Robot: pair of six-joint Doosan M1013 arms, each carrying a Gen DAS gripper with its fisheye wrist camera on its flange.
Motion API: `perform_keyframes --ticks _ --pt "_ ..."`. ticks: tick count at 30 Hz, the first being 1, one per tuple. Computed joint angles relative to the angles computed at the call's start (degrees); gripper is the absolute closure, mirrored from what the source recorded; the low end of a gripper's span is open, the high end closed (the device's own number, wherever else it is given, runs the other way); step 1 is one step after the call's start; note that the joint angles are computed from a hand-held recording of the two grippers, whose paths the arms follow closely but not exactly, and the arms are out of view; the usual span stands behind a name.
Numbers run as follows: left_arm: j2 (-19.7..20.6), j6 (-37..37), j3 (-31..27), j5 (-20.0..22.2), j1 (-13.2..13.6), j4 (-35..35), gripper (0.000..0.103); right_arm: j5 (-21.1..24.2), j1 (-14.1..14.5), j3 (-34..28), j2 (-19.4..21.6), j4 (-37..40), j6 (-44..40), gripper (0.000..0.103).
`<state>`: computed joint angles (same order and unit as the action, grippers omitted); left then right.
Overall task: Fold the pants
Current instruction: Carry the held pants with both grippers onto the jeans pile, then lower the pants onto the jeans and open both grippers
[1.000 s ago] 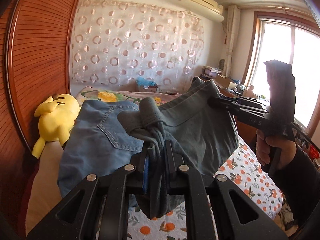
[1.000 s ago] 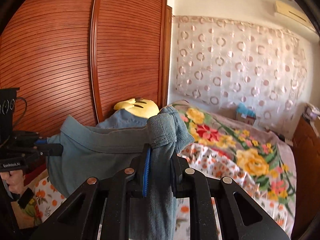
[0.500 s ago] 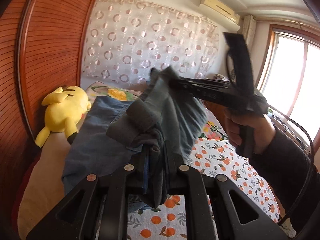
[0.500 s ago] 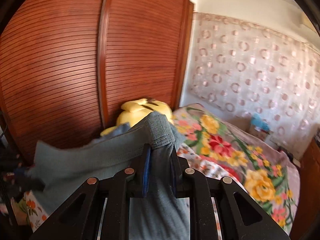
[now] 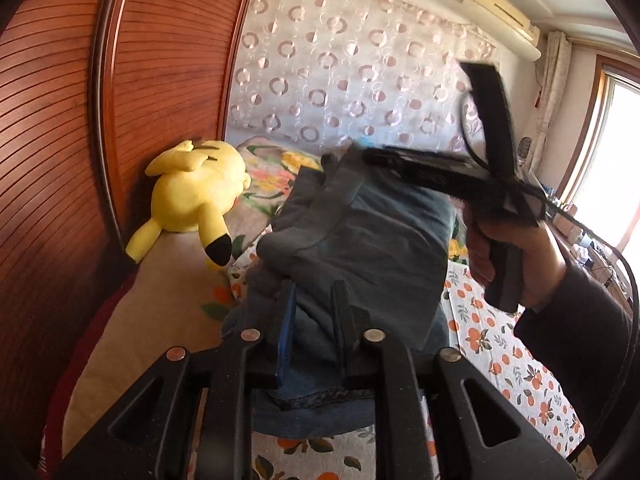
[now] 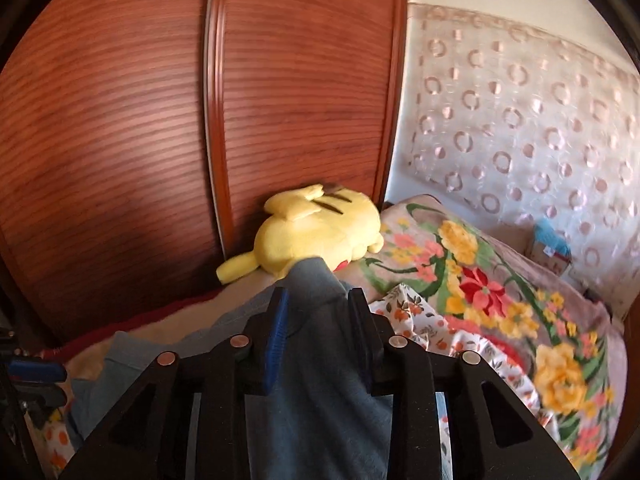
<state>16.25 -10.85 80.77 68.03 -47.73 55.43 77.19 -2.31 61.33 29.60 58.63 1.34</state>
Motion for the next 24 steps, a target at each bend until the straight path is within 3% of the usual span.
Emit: perform_keyframes --ticks 4,6,11,17,24 --pt "0.1 0.5 0.0 -0.1 -0.3 2.4 0.064 -1.2 -2.0 3.1 -1.5 1.2 -0.1 0.072" --pt "0.2 0.5 0.1 -0.3 -0.5 3.3 0.061 -0.6 -3.3 4.0 -1.7 1.5 0.8 0.066" --pt "0.7 0.3 0.2 -2.2 -0.9 2.2 0.06 -2.3 -4.8 6.2 -2.6 -0.5 2.2 0.061" --pt "1.6 -0.4 0.8 -4.4 -1.5 -0.3 0.06 0.8 -5.8 5.5 -2.2 -1.8 6.9 0.054" --pt "2.8 0.5 0.4 -7.8 -1.3 -2.7 0.06 6.4 -5.2 -0.4 1.4 -4.5 15.6 0.053"
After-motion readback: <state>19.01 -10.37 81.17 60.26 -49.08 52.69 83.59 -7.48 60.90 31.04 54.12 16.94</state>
